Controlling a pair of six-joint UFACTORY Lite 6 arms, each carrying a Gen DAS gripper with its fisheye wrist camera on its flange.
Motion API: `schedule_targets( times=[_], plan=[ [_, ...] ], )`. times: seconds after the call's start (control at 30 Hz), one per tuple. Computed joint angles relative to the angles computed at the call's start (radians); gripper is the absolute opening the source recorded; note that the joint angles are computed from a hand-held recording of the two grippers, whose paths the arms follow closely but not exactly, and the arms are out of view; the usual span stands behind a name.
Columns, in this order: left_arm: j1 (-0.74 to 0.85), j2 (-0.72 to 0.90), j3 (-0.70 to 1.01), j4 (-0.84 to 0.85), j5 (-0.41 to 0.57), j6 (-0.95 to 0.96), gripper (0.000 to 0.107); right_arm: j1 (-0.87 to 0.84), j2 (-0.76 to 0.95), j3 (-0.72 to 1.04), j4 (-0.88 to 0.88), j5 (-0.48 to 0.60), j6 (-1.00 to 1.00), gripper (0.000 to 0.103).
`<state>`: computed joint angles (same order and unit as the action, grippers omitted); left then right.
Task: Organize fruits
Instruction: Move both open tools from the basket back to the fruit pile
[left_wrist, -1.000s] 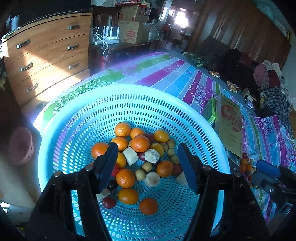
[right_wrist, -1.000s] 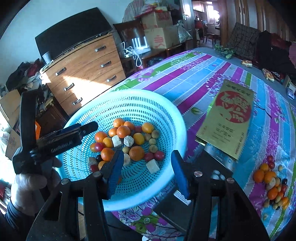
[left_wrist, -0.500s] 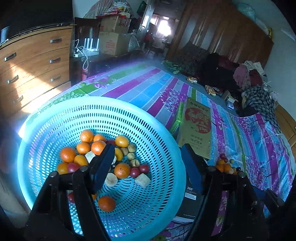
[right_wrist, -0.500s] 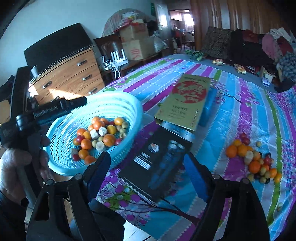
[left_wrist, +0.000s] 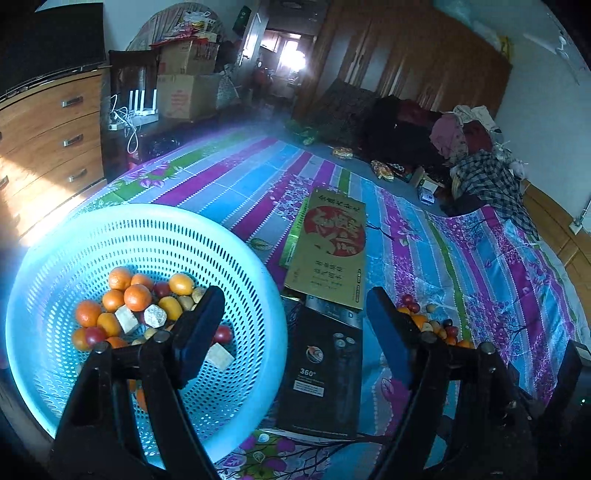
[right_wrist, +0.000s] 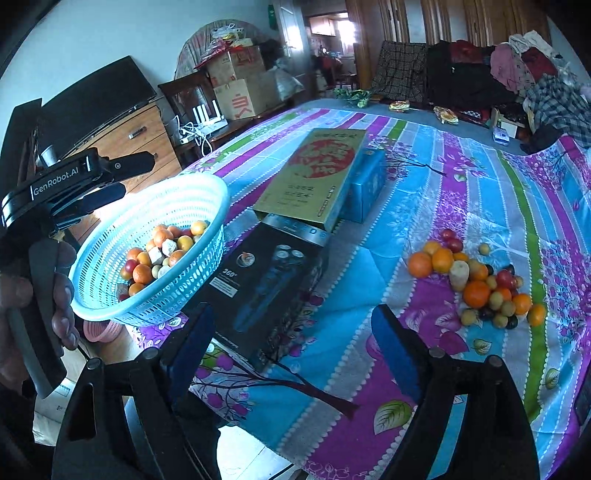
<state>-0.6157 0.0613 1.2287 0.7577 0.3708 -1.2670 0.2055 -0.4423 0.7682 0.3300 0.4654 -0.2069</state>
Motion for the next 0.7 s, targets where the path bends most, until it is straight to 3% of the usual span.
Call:
schedule_targets(
  times=[0.23,0.5,0.7],
  plan=[
    [-0.145,0.143,0.143,-0.020,0.043,0.042,0.080,-0.168,-0.081,-0.081,0.164,0.043,-0.244,0.088],
    [-0.259,0.438,0.457,-0.343,0.088,0.419,0.080,-0.499,-0.116,-0.198,0.382,0.156,-0.626,0.088],
    [-0.285,0.706,0.736,-0.575,0.171,0.649,0.080,-0.781,-0.044,-0.255,0.528,0.232,-0.945,0.088]
  ],
)
